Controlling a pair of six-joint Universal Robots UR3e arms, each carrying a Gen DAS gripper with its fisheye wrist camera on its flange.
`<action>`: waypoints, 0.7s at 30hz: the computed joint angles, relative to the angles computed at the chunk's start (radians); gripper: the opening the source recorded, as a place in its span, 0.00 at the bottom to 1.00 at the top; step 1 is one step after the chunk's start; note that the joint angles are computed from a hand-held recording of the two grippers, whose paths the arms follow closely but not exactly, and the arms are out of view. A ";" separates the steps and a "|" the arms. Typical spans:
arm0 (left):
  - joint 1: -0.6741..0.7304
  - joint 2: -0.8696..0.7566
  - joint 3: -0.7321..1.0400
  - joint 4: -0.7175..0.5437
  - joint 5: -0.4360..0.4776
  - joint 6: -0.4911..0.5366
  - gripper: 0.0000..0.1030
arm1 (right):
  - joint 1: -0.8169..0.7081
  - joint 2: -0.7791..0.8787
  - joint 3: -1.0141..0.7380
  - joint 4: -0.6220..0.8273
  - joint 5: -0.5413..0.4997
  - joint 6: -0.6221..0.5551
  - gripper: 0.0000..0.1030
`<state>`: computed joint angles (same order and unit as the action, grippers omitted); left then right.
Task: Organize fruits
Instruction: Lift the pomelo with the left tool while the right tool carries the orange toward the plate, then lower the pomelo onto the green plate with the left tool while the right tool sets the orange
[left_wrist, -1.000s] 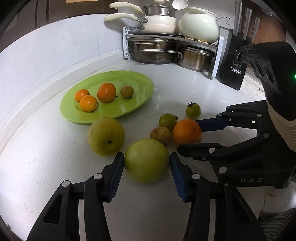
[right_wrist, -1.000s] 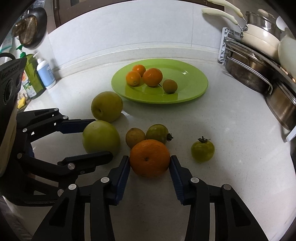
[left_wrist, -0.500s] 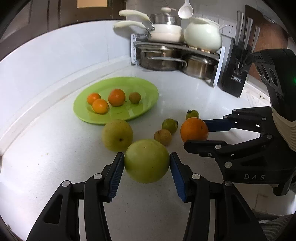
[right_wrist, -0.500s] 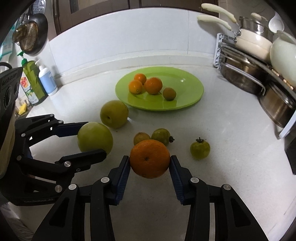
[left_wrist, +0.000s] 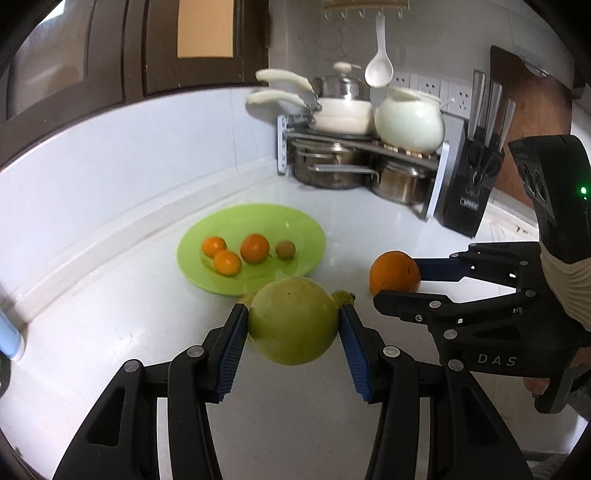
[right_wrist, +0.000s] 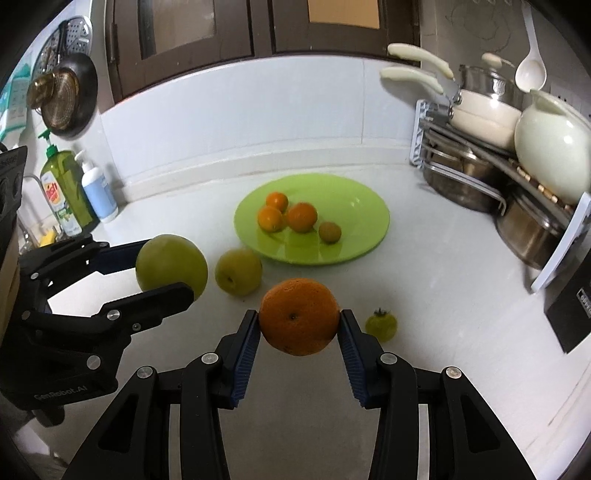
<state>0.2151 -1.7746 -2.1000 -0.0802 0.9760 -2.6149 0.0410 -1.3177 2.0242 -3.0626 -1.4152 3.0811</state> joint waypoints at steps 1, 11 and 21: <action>0.002 0.003 0.008 -0.002 -0.003 -0.007 0.48 | -0.001 -0.003 -0.005 -0.005 0.003 0.002 0.43; -0.009 -0.024 0.117 0.000 -0.007 -0.040 0.48 | 0.006 0.027 -0.152 0.043 -0.028 0.010 0.43; -0.033 -0.121 0.315 -0.051 0.021 -0.081 0.48 | 0.002 0.122 -0.355 0.122 -0.039 0.031 0.43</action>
